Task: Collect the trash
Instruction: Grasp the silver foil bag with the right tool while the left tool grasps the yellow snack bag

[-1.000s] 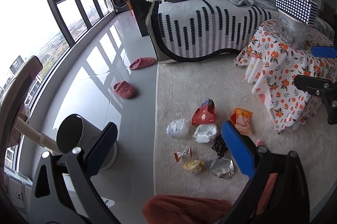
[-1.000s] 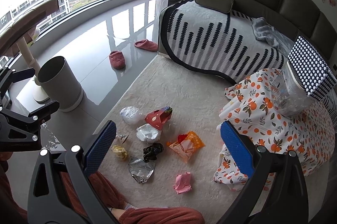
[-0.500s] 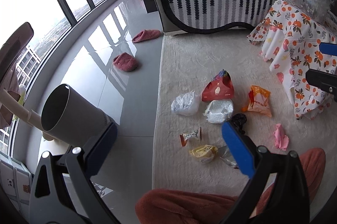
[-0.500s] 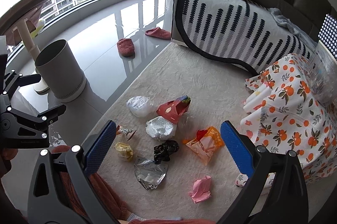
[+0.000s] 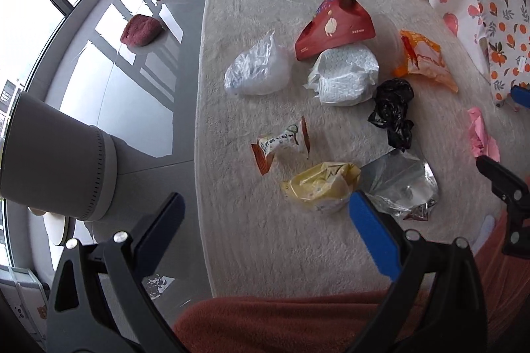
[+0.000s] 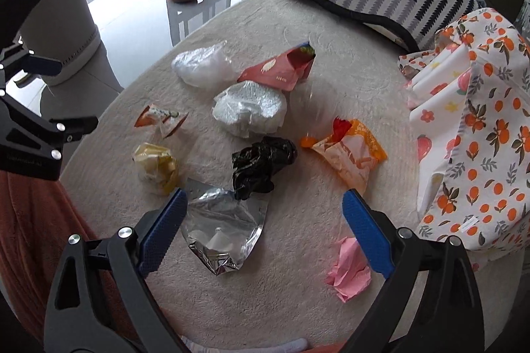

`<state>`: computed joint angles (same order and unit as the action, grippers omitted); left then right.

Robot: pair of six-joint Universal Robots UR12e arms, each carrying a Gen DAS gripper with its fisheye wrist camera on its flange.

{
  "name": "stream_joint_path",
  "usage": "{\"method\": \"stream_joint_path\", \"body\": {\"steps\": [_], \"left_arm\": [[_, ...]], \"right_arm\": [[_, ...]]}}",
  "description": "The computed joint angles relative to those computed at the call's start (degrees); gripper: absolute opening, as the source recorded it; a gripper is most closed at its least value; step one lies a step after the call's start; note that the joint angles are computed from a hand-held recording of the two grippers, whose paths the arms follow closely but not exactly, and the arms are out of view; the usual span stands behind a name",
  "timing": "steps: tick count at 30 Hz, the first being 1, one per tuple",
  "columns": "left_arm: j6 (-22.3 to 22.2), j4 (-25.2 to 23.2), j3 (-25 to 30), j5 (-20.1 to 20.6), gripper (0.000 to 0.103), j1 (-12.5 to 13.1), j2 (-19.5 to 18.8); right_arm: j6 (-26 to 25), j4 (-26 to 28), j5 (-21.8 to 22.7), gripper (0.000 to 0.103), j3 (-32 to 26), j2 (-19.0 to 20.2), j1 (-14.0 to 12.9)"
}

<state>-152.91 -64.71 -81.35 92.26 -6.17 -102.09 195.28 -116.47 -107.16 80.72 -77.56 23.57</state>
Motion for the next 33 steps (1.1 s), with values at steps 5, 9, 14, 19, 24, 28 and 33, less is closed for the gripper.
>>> {"method": "stream_joint_path", "body": {"steps": [5, 9, 14, 19, 24, 28, 33], "left_arm": [[0.4, -2.5, -0.3, 0.1, 0.099, -0.4, -1.6], [0.9, -4.5, -0.3, 0.2, 0.099, -1.0, -2.9], [1.3, -5.8, -0.3, 0.0, 0.099, -1.9, -4.4], [0.9, -7.0, -0.4, 0.5, 0.099, -2.8, -5.7], [0.4, -8.3, -0.9, 1.0, 0.090, -3.0, -6.6], [0.0, -8.8, -1.5, 0.7, 0.060, -2.9, -6.9], [1.3, -6.4, -3.3, 1.0, 0.057, -3.3, -5.7]], "right_arm": [[1.4, 4.1, 4.4, 0.079, 1.8, 1.8, -0.6], [-1.2, 6.3, 5.4, 0.079, 2.0, 3.2, -0.2], [-5.5, 8.3, 5.9, 0.079, 1.3, 4.6, 0.0], [-7.1, 8.2, 8.0, 0.079, 1.6, 5.1, -0.3], [-6.0, 8.5, 11.2, 0.079, 2.3, 3.8, -1.1], [-2.8, 9.9, 13.9, 0.079, 3.1, 2.5, -2.2], [0.2, 11.2, 16.8, 0.079, 3.9, 1.8, -2.7]]}}
